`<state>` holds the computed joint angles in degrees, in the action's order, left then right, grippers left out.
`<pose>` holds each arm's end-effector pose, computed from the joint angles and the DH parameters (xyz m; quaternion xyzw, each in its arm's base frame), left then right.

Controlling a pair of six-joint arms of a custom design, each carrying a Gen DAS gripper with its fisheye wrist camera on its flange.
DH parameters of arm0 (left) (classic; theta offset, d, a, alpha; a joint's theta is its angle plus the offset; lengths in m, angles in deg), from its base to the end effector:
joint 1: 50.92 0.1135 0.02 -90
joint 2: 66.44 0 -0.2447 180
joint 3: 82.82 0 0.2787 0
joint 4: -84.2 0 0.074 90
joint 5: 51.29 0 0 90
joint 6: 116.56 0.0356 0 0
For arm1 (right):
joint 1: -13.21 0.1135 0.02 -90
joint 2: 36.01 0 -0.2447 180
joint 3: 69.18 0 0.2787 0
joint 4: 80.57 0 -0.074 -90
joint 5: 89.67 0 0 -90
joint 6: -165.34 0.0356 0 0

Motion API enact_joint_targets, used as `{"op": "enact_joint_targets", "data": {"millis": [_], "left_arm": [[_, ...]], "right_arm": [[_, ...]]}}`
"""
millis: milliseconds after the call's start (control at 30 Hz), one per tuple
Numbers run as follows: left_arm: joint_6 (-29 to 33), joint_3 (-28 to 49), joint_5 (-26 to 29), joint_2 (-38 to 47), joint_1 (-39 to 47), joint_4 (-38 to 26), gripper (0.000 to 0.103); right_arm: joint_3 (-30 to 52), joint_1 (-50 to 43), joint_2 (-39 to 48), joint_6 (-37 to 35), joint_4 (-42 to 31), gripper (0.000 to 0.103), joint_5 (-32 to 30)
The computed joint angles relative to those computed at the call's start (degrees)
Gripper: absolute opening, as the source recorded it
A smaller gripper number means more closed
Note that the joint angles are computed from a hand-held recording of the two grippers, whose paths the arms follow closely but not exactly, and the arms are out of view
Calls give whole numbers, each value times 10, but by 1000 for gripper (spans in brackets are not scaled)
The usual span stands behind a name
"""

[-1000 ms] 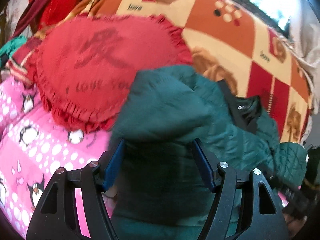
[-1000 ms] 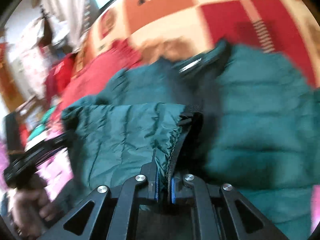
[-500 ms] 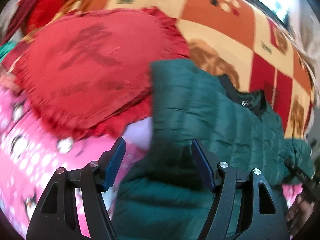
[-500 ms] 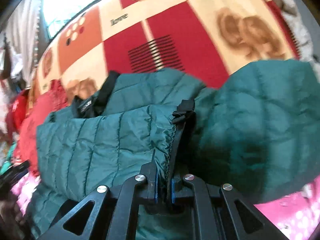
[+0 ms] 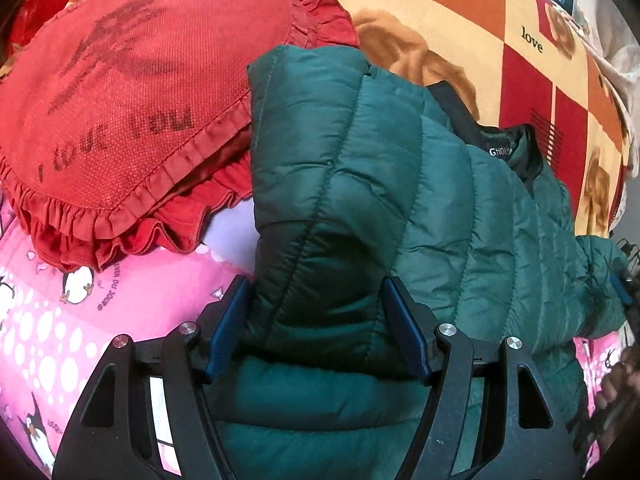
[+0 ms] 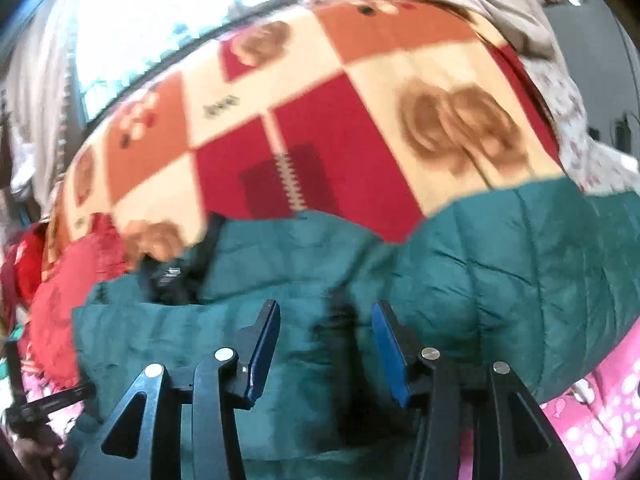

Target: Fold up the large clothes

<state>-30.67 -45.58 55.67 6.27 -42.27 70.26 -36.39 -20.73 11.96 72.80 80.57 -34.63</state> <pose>0.2433 0.0265 0.1034 -0.0523 0.9276 -0.1246 0.3483 0.1861 -0.1007 0.1645 0.0923 0.8490 0.1119 0.5080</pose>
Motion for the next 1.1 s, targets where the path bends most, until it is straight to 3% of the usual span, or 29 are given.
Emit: {"op": "enact_joint_targets", "data": {"millis": [67, 133, 267, 333, 467, 533, 567, 633, 733, 800, 867, 933, 1033, 1100], "left_arm": [[2, -1, 1, -2, 3, -1, 68], [0, -5, -4, -5, 0, 1, 68], [-3, -11, -21, -12, -11, 6, 68], [-4, -12, -18, -10, -13, 7, 68], [-2, -6, -14, 1, -11, 5, 68], [-2, -5, -18, 0, -11, 0, 68], [-2, -8, -20, -7, -11, -3, 68], [-16, -31, -19, -59, -8, -6, 68], [-3, -62, -6, -133, -22, -4, 68], [17, -41, -20, -88, -51, -14, 68], [26, -17, -56, -27, -80, -23, 68], [26, -19, -65, -33, -84, -23, 68], [21, -38, -39, -93, -66, -34, 68], [17, -51, -23, -127, -62, -46, 68]], "right_arm": [[24, 50, -1, -47, -88, 46, -17], [32, 127, 17, -69, -127, 46, 33], [52, 229, 170, -43, -63, 46, 160], [69, 216, 228, -28, -32, 46, 146], [79, 198, 244, -17, -23, 47, 134], [82, 200, 250, -28, -29, 61, 126], [84, 197, 254, -39, -35, 78, 110], [81, 202, 237, -57, -56, 79, 111], [30, 247, 119, -50, -43, 80, 172], [27, 262, 120, -51, -44, 83, 186], [59, 264, 189, -53, -74, 83, 204], [61, 228, 173, -58, -89, 83, 165], [38, 147, 61, -83, -106, 83, 145], [29, 31, 2, -100, -102, 83, 115]]}}
